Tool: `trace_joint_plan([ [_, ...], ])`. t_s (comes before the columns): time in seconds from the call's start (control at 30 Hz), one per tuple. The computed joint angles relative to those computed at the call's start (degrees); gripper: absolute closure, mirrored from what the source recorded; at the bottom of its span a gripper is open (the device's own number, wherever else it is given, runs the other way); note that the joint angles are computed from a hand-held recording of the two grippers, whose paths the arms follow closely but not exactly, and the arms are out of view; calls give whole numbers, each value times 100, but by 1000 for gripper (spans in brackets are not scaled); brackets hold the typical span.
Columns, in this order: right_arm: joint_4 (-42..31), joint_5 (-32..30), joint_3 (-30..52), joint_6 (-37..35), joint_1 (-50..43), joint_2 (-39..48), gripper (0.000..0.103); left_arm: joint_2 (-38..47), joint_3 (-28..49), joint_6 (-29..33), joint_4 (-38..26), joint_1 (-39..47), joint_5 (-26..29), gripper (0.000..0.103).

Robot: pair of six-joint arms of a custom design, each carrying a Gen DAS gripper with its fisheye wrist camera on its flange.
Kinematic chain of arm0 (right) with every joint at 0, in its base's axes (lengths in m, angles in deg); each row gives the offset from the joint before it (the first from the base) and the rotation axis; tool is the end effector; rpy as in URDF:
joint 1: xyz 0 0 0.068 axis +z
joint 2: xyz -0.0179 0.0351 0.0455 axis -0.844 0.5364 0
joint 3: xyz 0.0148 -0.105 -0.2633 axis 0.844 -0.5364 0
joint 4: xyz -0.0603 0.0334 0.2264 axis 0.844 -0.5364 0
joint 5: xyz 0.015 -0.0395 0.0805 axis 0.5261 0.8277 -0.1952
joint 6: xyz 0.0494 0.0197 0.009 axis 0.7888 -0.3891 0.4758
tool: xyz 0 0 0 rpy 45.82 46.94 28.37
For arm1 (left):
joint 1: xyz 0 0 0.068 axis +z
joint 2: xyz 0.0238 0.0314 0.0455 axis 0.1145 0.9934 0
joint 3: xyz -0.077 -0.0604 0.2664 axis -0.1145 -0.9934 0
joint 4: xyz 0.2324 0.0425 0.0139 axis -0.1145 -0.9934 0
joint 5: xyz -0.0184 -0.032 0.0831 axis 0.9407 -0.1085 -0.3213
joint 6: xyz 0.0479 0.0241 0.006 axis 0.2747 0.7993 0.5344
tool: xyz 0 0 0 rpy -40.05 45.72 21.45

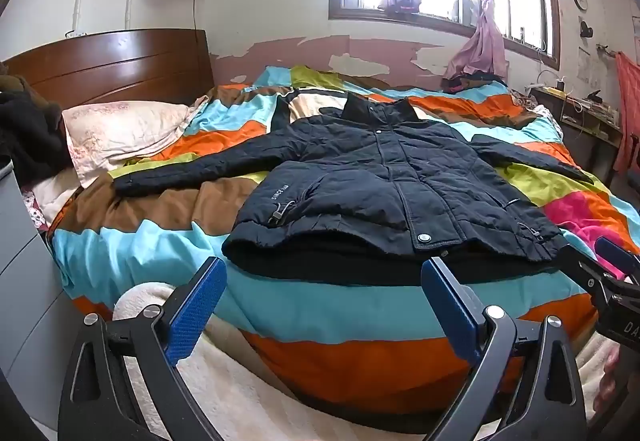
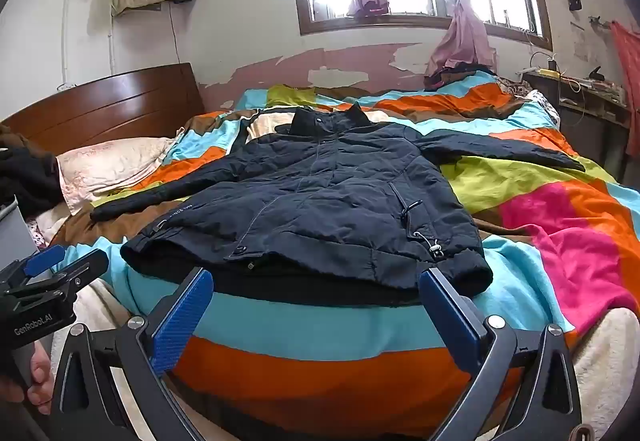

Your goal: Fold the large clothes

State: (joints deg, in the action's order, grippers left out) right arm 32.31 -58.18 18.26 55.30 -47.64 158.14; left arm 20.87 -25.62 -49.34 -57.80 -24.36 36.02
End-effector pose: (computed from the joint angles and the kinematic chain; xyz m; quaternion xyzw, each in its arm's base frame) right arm 0.2386 0.0400 0.1646 0.0276 0.8603 0.0759 0.5034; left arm 0.2685 -0.1469 0.1743 0.0487 0.8685 -0.0403 0.4916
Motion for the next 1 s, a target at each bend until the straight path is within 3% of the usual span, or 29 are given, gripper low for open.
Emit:
trace_joint_plan([
  [1.0,-41,-66,0,36,-53,32,0,-61,-13,104,37,-69,-36,8],
])
